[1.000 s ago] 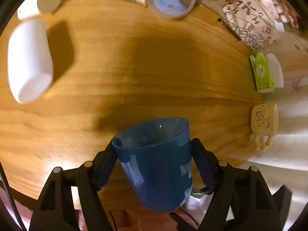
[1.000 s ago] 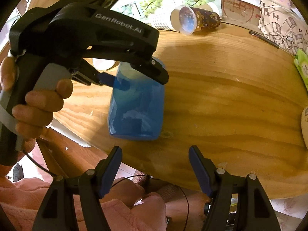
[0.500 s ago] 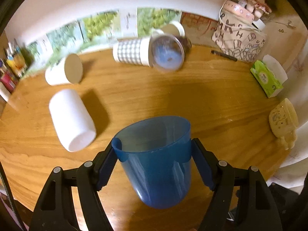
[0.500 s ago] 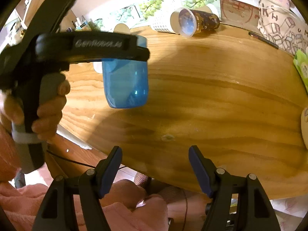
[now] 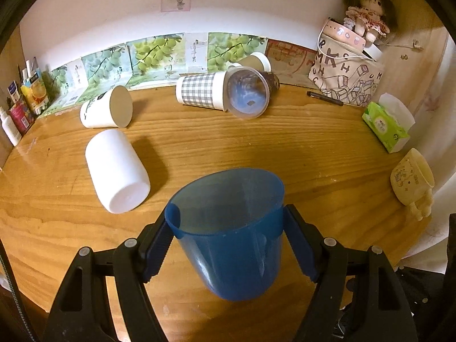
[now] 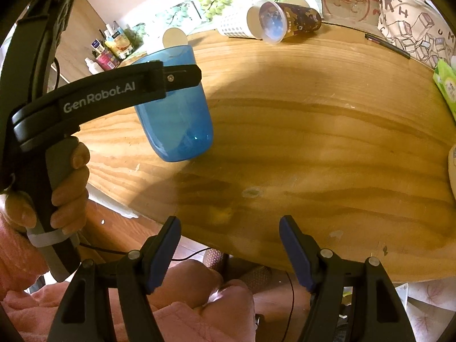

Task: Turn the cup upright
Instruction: 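Rotate the blue cup upright in the left gripper and lower it to the desk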

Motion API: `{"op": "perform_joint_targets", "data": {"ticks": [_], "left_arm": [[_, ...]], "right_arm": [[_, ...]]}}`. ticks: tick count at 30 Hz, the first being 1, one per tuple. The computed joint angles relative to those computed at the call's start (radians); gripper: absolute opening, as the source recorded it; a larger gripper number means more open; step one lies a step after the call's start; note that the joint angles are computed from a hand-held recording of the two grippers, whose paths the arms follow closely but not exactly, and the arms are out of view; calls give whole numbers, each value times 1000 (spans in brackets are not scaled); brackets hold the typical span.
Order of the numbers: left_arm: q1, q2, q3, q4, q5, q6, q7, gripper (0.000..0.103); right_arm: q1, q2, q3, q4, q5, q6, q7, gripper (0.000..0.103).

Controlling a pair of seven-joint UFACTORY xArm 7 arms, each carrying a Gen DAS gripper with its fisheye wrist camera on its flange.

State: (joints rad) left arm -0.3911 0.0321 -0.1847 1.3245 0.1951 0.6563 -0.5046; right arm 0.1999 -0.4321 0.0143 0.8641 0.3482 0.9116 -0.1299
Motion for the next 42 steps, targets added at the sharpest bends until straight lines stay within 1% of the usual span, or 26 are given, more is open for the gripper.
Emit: {"op": "perform_joint_targets", "data": {"ticks": [6,9,10,18,27,31,35,37,42], "left_arm": [[3,-41,-4,-48,-27,-21,-4,78],[6,-54,-5,-66,-125,-16,67,78],[5,-57,-7,-70,-138,-7,72,78],[-9,-85,-28,-108,-112,53,90,78],[-4,-106,-25,-132,-126,76,102,78],[-5,-102,-26,-109,-143,140,121,78],[-7,-117,-27,-121,-153,171,142,83],[-7,-128,-24,-129,-171,194,170,83],[-3,-172,-23,-169,-185,238,220,83]], "right_arm": [[5,-17,9,-11,-13,-6,1,72],[8,-22,13,-15,-20,-8,8,72],[9,-25,15,-16,-23,-8,11,72],[16,-61,18,-44,-35,-11,31,72],[22,-93,20,-67,-47,5,48,72],[24,-101,26,-71,-55,14,64,72],[26,-109,30,-75,-63,23,78,72],[26,-111,35,-76,-69,26,89,81],[30,-118,47,-82,-82,33,118,82]]}}
